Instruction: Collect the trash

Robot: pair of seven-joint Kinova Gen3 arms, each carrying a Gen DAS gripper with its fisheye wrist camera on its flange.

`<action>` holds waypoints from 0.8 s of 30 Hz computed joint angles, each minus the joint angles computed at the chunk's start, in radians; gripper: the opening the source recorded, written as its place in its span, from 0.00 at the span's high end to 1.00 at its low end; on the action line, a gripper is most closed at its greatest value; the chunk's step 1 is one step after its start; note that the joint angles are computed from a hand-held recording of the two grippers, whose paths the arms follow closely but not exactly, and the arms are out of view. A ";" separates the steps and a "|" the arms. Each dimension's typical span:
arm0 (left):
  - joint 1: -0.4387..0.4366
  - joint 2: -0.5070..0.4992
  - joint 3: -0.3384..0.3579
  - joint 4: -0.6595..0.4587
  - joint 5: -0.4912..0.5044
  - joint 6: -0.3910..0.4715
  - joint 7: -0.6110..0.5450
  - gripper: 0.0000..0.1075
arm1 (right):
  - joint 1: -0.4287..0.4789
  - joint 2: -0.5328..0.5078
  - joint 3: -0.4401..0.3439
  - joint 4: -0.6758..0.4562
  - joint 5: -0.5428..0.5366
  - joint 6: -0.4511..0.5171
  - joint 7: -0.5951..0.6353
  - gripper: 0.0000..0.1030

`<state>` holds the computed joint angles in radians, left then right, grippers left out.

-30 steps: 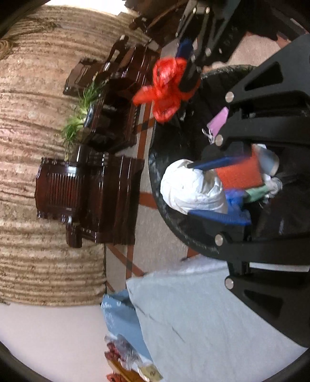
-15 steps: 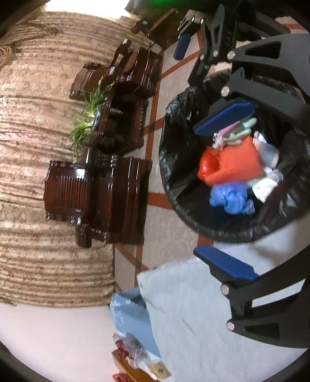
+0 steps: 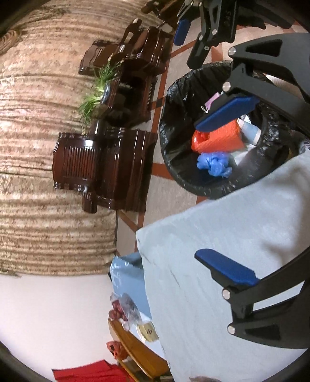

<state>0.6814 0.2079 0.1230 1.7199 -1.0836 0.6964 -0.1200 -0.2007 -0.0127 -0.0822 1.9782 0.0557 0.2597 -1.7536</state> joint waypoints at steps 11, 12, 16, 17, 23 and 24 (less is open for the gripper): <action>0.018 -0.092 0.080 0.051 -0.101 0.147 0.109 0.11 | -0.022 -0.078 -0.036 -0.020 0.018 0.045 -0.016 0.06; 0.015 -0.097 0.088 0.052 -0.107 0.154 0.112 0.11 | -0.026 -0.083 -0.036 -0.022 0.013 0.047 -0.009 0.06; 0.005 -0.113 0.114 0.051 -0.121 0.171 0.116 0.11 | -0.029 -0.102 -0.042 -0.024 0.010 0.048 -0.003 0.06; 0.004 -0.116 0.119 0.049 -0.124 0.178 0.117 0.11 | -0.029 -0.105 -0.044 -0.025 0.009 0.048 -0.003 0.06; -0.003 -0.121 0.136 0.043 -0.128 0.192 0.125 0.11 | -0.010 -0.117 -0.080 -0.028 0.063 0.047 -0.049 0.06; -0.004 -0.121 0.138 0.043 -0.128 0.194 0.126 0.11 | -0.011 -0.119 -0.079 -0.028 0.065 0.047 -0.050 0.06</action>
<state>0.6778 0.0865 0.2608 1.7626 -1.2116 0.8907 0.0062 -0.2122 -0.1319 -0.1616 1.9506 0.1208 0.3065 -1.8033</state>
